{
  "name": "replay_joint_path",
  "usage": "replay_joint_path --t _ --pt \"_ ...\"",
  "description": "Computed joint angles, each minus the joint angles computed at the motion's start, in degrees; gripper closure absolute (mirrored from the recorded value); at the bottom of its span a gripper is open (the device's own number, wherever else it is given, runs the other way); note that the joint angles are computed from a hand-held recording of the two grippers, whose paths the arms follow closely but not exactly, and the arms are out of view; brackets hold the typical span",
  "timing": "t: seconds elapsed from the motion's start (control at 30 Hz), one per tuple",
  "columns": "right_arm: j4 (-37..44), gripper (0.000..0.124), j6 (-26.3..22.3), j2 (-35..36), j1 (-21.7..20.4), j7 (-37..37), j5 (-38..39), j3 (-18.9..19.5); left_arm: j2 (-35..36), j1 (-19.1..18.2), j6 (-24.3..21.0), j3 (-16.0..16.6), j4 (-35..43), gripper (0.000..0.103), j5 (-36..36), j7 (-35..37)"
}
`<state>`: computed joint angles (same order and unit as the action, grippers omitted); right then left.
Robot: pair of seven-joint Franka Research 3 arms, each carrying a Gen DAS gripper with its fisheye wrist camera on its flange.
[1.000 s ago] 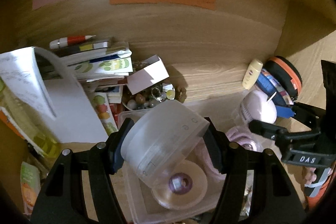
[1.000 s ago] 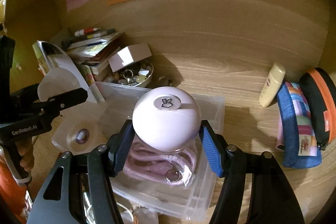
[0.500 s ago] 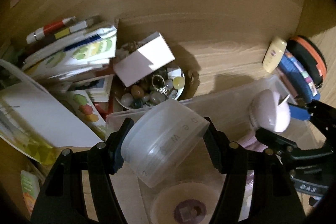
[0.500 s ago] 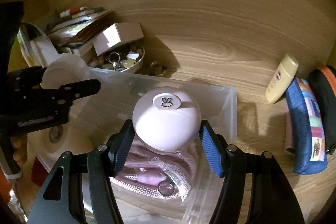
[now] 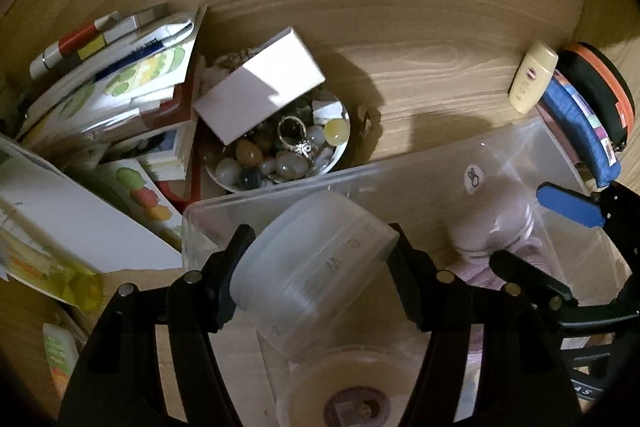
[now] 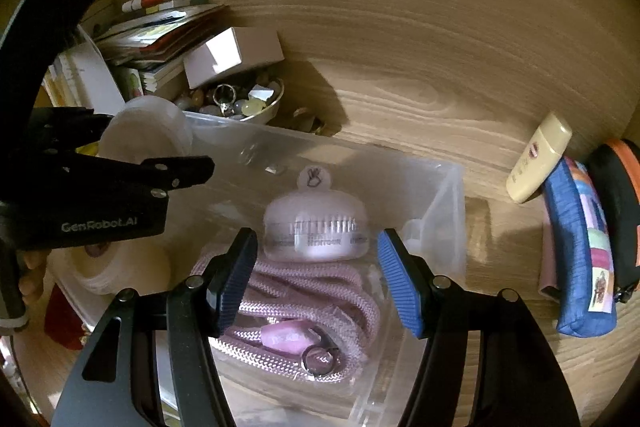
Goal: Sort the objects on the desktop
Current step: 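Place the pink container in the box with the right gripper while the left gripper places a white lid, then withdraw both grippers from the box and move toward the pouches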
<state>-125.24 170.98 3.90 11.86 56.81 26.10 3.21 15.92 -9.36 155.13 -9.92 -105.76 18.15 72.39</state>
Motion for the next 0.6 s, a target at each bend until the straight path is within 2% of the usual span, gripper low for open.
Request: replay_joint_path --t 0.23,0.4,0.6 --pt "-0.77 0.065 1.28 -1.05 0.03 -4.84 5.22 0.64 -1.23 -1.98 2.92 2.33 -1.73 0.038 7.40 -6.42" --pt "-0.38 0.065 0.00 -1.39 -0.02 -6.74 8.11 0.50 -2.58 -2.28 4.35 2.70 -3.13 0.036 11.36 -9.41" --pt "-0.38 0.065 -1.71 -2.89 0.14 -8.78 11.42 0.11 -7.94 -1.66 8.02 2.50 -8.69 0.033 15.08 -12.34"
